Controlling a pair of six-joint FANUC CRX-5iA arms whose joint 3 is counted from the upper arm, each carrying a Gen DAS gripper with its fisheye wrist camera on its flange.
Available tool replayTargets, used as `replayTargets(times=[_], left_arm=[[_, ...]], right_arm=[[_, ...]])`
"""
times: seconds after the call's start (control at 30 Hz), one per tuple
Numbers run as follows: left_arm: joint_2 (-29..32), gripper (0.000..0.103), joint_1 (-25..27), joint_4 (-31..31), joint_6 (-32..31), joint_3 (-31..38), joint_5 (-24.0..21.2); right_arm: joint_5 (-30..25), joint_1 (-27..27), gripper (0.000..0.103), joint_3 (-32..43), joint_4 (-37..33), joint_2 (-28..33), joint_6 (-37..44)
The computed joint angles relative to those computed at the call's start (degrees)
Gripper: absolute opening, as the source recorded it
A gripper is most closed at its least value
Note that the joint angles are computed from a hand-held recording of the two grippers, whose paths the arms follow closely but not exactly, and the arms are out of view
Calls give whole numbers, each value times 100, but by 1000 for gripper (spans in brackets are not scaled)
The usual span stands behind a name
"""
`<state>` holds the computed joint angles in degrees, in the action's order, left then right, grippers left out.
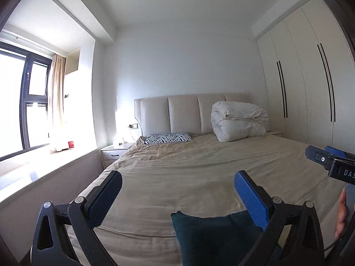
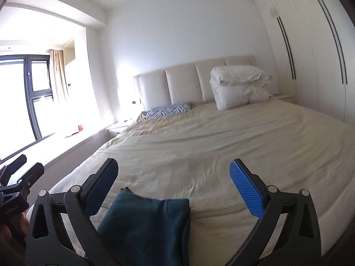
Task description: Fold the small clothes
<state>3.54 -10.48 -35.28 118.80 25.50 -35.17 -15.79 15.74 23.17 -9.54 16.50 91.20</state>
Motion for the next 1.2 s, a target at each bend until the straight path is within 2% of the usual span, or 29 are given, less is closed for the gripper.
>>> replayTargets(times=[0.03, 0.07, 0.1, 0.2, 0.3, 0.4, 0.47, 0.6, 0.67, 0.8, 0.97, 1.2], left_arm=[[16, 103, 119, 423, -266, 8, 20], [51, 103, 197, 738, -456, 63, -80], [95, 103, 207, 829, -523, 154, -238], [201, 103, -45, 360, -363, 438, -845], [253, 103, 11, 743, -752, 431, -950], [395, 103, 111, 1196, -1003, 543, -1277], [584, 103, 244, 1722, -1255, 695, -1687], [1064, 103, 28, 1372, -1094, 1198, -2833], [1196, 103, 41, 1485, -1015, 1214, -3139], [1235, 103, 132, 1812, -969, 1009, -3301], [1322, 103, 189, 1872, -947, 1048, -3447], [1352, 103, 251, 1930, -927, 1005, -3570]], right_arm=[[103, 36, 103, -75, 179, -49, -36], [-4, 33, 103, 5, 59, -66, 186], [-239, -25, 103, 181, -362, -76, 655], [-934, -132, 103, 502, -759, -63, 991], [-1718, -140, 103, 797, -497, 98, 622], [-2148, -98, 103, 778, -99, 177, 126], [-2260, -70, 103, 689, 74, 204, -74], [-2388, 18, 103, 502, 410, 262, -397], [-2480, 86, 103, 433, 640, 327, -620], [-2733, 185, 103, 408, 775, 466, -806], [-3083, 282, 103, 469, 1005, 667, -1056], [-3514, 318, 103, 632, 965, 829, -1056]])
